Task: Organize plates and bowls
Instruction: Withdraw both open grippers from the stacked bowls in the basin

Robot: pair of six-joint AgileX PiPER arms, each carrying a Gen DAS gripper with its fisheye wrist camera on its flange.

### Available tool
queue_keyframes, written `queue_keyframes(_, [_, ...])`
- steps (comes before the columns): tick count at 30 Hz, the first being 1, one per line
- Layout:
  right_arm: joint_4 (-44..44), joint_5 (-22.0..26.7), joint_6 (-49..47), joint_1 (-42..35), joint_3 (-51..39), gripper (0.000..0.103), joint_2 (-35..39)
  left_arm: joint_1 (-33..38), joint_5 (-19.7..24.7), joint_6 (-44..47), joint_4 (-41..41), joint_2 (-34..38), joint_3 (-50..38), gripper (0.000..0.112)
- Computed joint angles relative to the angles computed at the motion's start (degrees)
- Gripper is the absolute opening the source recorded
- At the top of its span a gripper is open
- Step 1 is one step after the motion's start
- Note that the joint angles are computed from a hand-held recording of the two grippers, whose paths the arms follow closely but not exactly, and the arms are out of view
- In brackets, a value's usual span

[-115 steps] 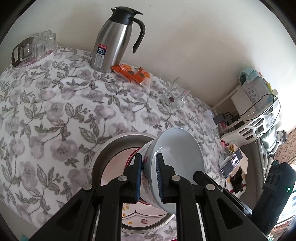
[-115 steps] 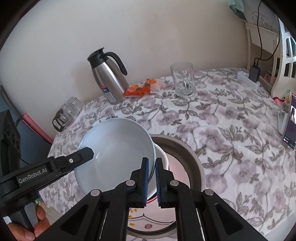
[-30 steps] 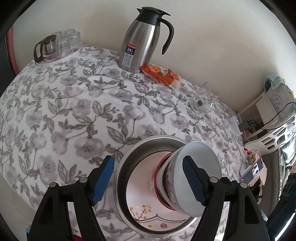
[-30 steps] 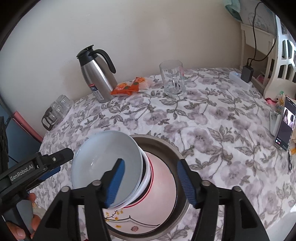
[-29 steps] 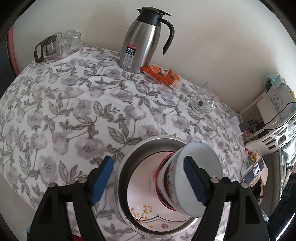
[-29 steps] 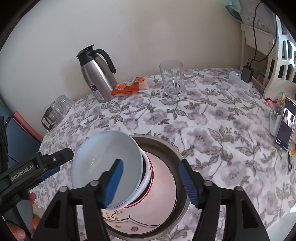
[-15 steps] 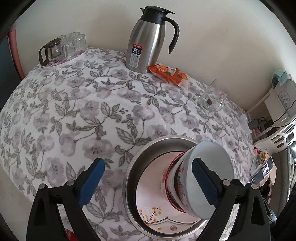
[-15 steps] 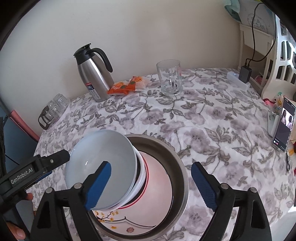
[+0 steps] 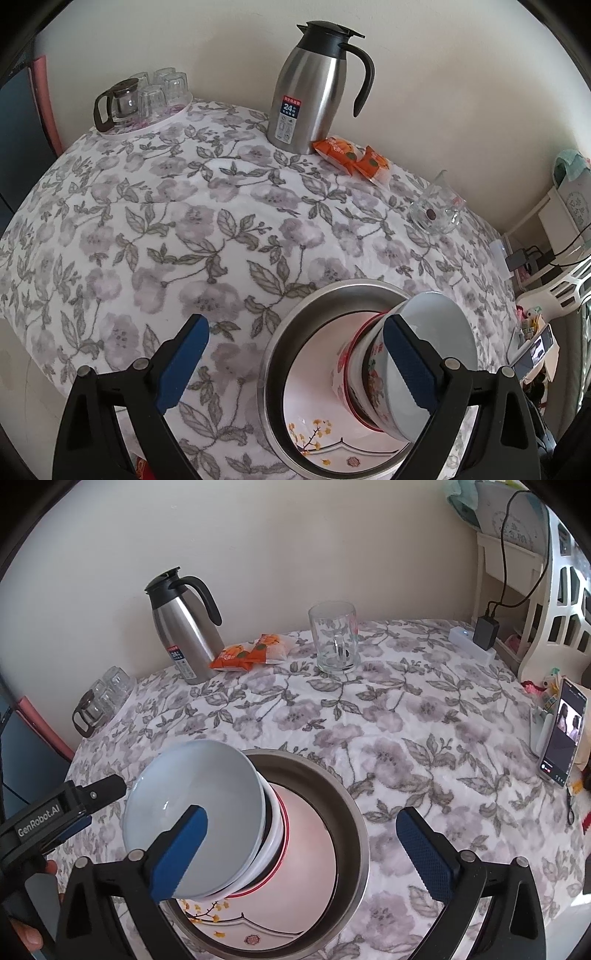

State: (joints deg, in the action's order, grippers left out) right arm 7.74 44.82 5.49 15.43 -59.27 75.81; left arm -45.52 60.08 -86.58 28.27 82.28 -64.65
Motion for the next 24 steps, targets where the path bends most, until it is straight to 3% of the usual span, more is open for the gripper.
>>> queue_keyframes(9, [0.35,0.16,-0.47,-1.2,0.46,0.103,-1.03,-2.5,3.18,-0.38,2.03,0.47,-1.08,0.096])
queue_keyframes(20, [0.54,-0.01,-1.85,-1.27,3.25,0.103,-5.13,-6.41,0.45,-4.95,5.05,-2.63,2.23,0.096])
queue_keyframes(24, [1.71,-0.17,-3.25,-1.88,5.06,0.103,-6.98,-8.73,2.33,-7.52,6.35,-2.72,3.32,0.096])
